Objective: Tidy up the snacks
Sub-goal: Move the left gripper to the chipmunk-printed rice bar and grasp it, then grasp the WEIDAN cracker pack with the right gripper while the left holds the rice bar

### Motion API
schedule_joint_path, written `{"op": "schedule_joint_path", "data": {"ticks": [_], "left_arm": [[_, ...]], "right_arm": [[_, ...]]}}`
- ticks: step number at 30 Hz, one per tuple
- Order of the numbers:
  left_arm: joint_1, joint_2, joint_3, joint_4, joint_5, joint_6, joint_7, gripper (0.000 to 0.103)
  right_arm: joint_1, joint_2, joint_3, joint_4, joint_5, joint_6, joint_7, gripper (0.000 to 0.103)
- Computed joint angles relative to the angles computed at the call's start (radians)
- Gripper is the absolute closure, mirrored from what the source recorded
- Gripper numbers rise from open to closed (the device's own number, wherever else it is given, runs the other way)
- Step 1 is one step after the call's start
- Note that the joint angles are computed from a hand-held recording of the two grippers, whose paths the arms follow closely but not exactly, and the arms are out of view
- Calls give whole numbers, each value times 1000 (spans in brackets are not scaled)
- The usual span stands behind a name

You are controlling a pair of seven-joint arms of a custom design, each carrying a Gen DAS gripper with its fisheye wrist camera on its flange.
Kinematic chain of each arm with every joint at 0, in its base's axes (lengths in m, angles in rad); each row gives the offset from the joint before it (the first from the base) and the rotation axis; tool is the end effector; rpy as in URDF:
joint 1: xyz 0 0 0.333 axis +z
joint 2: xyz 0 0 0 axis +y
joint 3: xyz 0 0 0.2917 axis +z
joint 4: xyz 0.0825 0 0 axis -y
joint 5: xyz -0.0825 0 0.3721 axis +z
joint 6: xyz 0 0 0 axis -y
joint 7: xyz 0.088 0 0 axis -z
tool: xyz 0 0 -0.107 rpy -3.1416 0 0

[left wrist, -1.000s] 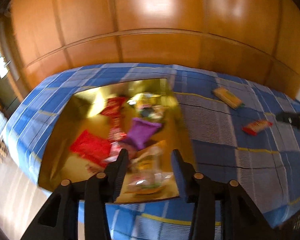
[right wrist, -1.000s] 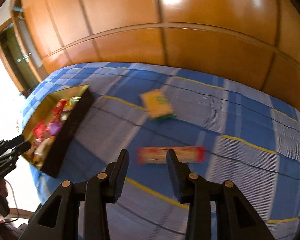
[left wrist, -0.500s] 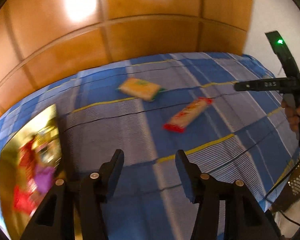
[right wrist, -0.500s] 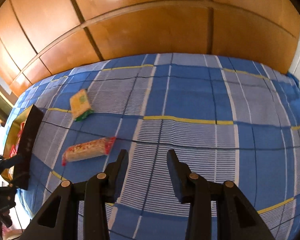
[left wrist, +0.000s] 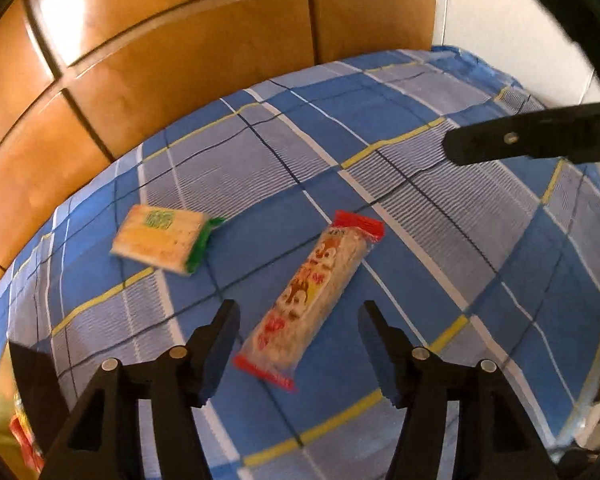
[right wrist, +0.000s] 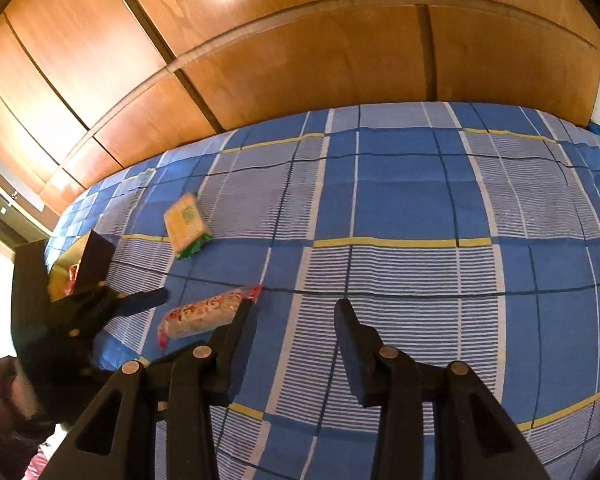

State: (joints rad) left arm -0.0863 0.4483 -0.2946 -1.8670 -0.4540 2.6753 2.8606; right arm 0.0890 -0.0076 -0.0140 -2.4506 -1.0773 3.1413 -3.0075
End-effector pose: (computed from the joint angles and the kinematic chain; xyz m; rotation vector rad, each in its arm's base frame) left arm 0.6123 -0.2149 0.3068 -0.4590 2.8149 -0.7108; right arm 0.4763 0.1135 0.3383 -1.2093 2.1668 -0.3802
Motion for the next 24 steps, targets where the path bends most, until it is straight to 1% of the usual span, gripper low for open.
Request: {"op": "schedule_joint_path", "data": {"ticks": [1,2,3,4,5,8,10,12,15,16,18,19,21,22,24], "left_arm": [[-10,10,5,9,13,-2,-9,41],[-19,23,10,21,25,-6,-23,44],[-28,35,18,33,37,-11,-46,52],[-38,48,29,50,53,-30,-78,71],[-36,55,29,61,55,-51,-97,75],[14,39,3,39,-11,-72,-101,75],[39,12,3,2,-53,-68,-110,75],[75,-21,7,-33,-103,-94,-117,75],[112,-75,22,-109,-167,-82,-92,75],[126,-89,22,-130,-194,-79,-67,75],[148,-115,30,-167,-246,-69,-23,75],[159,-125,33,-180,-272,-73,1,75],[168,-136,42,-194,-313,-78,31,75],[170,-136,46,-193,-329,-88,37,75],[171,-125,56,-177,-350,-117,29,75]], "right_arm": [[-1,0,0,3,-17,0,14,62],[-1,0,0,5,-25,-1,22,62],[-1,0,0,8,-32,-6,29,62],[2,-3,3,10,-45,-23,40,62],[3,-5,4,12,-50,-35,42,62],[8,2,6,12,-18,-39,1,62],[17,15,11,9,74,-39,-95,62],[28,29,13,7,154,-32,-181,62],[48,65,42,15,365,-39,-410,62],[47,80,68,21,473,-46,-519,62],[45,110,108,52,611,-69,-668,62],[45,128,122,77,655,-80,-724,62],[55,164,129,126,699,-84,-799,62],[54,189,136,160,726,-81,-842,60],[67,248,133,248,753,-99,-905,50]]}}
